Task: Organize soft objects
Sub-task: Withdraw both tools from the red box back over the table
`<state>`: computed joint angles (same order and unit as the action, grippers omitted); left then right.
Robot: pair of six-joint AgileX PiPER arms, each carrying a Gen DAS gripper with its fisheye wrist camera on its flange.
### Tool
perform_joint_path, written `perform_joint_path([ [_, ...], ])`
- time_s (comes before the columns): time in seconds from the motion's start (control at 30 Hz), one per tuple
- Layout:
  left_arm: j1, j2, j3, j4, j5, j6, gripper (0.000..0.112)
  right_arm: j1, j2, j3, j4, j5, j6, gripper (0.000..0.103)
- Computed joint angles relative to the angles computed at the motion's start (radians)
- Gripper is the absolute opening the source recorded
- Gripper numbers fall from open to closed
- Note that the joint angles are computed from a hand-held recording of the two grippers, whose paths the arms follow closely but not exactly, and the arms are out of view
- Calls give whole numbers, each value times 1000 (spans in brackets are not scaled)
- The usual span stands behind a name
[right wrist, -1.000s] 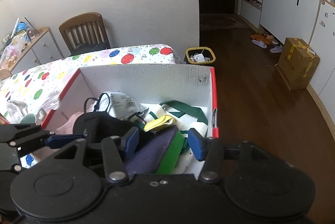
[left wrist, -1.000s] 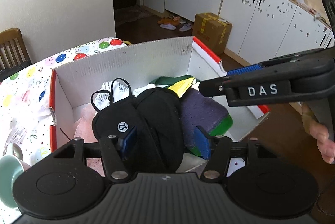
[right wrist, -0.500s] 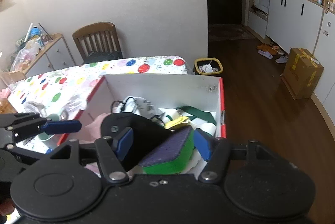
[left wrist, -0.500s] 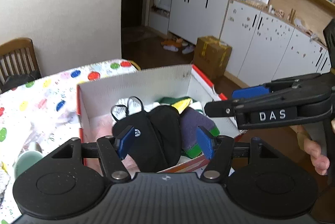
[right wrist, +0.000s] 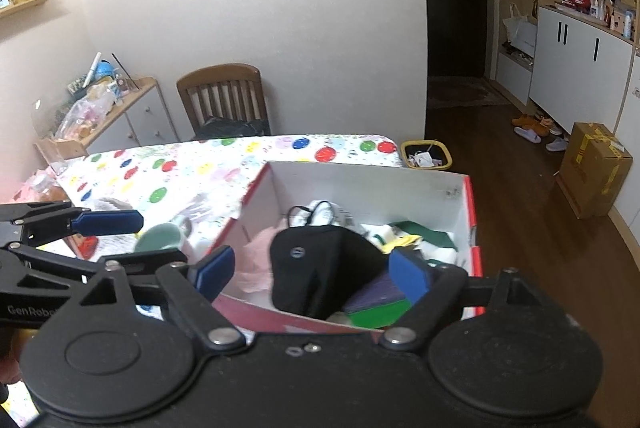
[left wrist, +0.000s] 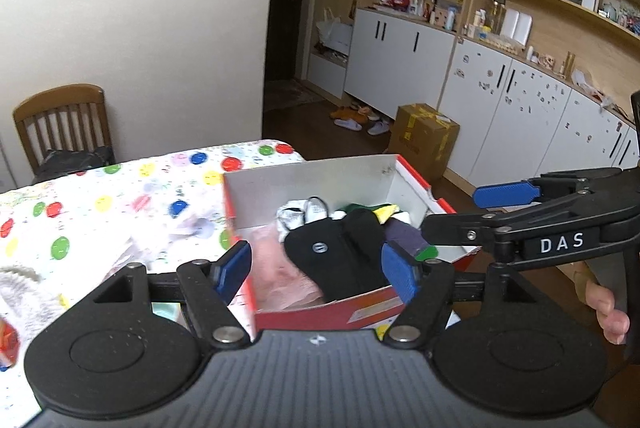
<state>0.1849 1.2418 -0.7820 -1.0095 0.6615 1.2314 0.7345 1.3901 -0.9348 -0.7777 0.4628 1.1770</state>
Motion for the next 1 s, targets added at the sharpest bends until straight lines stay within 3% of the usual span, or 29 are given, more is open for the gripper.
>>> perform_joint_path([
  [0.23,284,-2,-5,-58,219,149,83,147,52,-59,-108,85,176,92],
  [0.33,386,32,-36,-56,292,185,84,195,87,-95,-136,103,233,95],
  [0.53,573,137,-111,-60,405,283,99,260,175,-189,-176,128,313,99],
  [0.7,661,221,-167,-66,428,340,100,283,266,-292,-161,143,308,102],
  [1.0,716,349,-186,-180,318,566,103,269,476,-576,-16,182,99,103],
])
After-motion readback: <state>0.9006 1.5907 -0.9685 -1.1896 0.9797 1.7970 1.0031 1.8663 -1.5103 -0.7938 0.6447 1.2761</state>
